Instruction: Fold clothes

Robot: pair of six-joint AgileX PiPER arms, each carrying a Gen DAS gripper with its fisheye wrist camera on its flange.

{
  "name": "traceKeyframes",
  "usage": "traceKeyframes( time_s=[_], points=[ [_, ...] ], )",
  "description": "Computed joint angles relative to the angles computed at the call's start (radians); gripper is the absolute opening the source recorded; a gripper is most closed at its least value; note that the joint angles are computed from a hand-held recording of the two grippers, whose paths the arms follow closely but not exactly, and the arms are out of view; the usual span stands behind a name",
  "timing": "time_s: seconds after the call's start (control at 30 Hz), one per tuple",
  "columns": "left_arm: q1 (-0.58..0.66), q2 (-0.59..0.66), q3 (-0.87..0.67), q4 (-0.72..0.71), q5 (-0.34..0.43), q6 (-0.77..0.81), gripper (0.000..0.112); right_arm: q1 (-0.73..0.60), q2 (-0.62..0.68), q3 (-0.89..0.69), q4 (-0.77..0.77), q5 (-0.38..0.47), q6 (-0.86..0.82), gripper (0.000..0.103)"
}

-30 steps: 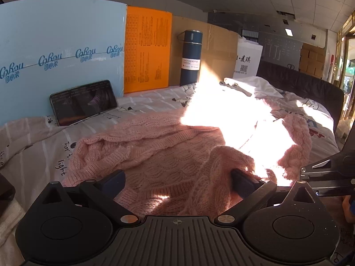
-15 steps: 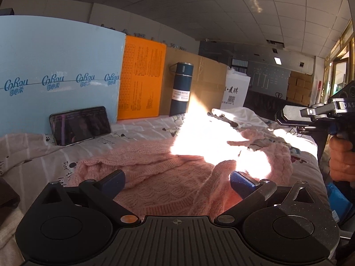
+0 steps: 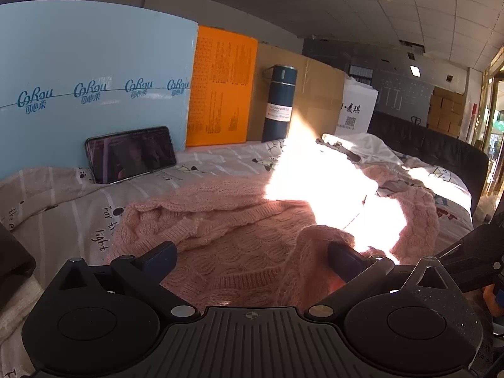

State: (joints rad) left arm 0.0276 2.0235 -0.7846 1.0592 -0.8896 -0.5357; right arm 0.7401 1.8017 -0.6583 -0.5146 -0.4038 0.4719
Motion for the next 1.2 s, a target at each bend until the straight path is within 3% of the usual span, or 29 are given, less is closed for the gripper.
traceKeyframes(
  time_s=[0.07, 0.1, 0.2, 0.23, 0.37, 0.53, 0.6, 0.67, 0.8, 0.97, 1.03, 1.07, 1.13, 1.2],
  points=[
    [-0.001, -0.002, 0.003, -0.004, -0.002, 0.011, 0.103, -0.006, 0.011, -0.003, 0.068, 0.0, -0.055, 0.067],
    [-0.001, -0.003, 0.004, -0.004, -0.003, 0.013, 0.103, -0.026, 0.014, 0.004, 0.052, -0.024, -0.023, 0.057],
    [0.0, -0.003, 0.006, -0.007, -0.005, 0.017, 0.103, -0.076, 0.006, 0.03, 0.082, -0.059, -0.018, 0.017],
    [0.0, -0.004, 0.006, -0.007, -0.006, 0.016, 0.103, -0.106, -0.001, 0.044, 0.029, -0.086, 0.044, 0.01],
    [0.019, -0.001, 0.009, 0.011, -0.044, 0.017, 0.103, -0.188, -0.081, 0.143, -0.014, -0.251, 0.107, 0.007],
    [0.088, 0.01, 0.015, 0.153, -0.202, 0.041, 0.103, -0.473, -0.102, 0.261, -0.191, -0.694, 0.361, 0.007],
    [0.091, 0.0, 0.03, 0.158, -0.208, 0.078, 0.103, -0.542, -0.081, 0.279, -0.169, -0.797, 0.428, 0.007],
    [0.093, -0.01, 0.045, 0.163, -0.213, 0.115, 0.103, -0.562, -0.078, 0.275, -0.108, -0.787, 0.465, 0.007],
    [0.095, -0.019, 0.058, 0.155, -0.211, 0.141, 0.103, -0.54, -0.04, 0.223, -0.024, -0.66, 0.498, 0.007],
    [0.047, -0.042, 0.084, -0.003, -0.085, 0.238, 0.103, -0.407, -0.017, 0.181, 0.226, -0.476, 0.308, 0.01],
    [0.024, -0.049, 0.09, -0.048, -0.035, 0.289, 0.103, -0.35, -0.015, 0.18, 0.377, -0.44, 0.178, 0.013],
    [0.022, -0.05, 0.089, -0.048, -0.024, 0.296, 0.103, -0.321, -0.011, 0.18, 0.456, -0.43, 0.109, 0.019],
    [0.016, -0.054, 0.093, -0.052, -0.011, 0.315, 0.103, -0.282, -0.015, 0.185, 0.559, -0.424, 0.004, 0.058],
    [-0.001, -0.062, 0.098, -0.073, 0.024, 0.347, 0.103, -0.28, -0.018, 0.187, 0.535, -0.419, -0.023, 0.064]
  ],
)
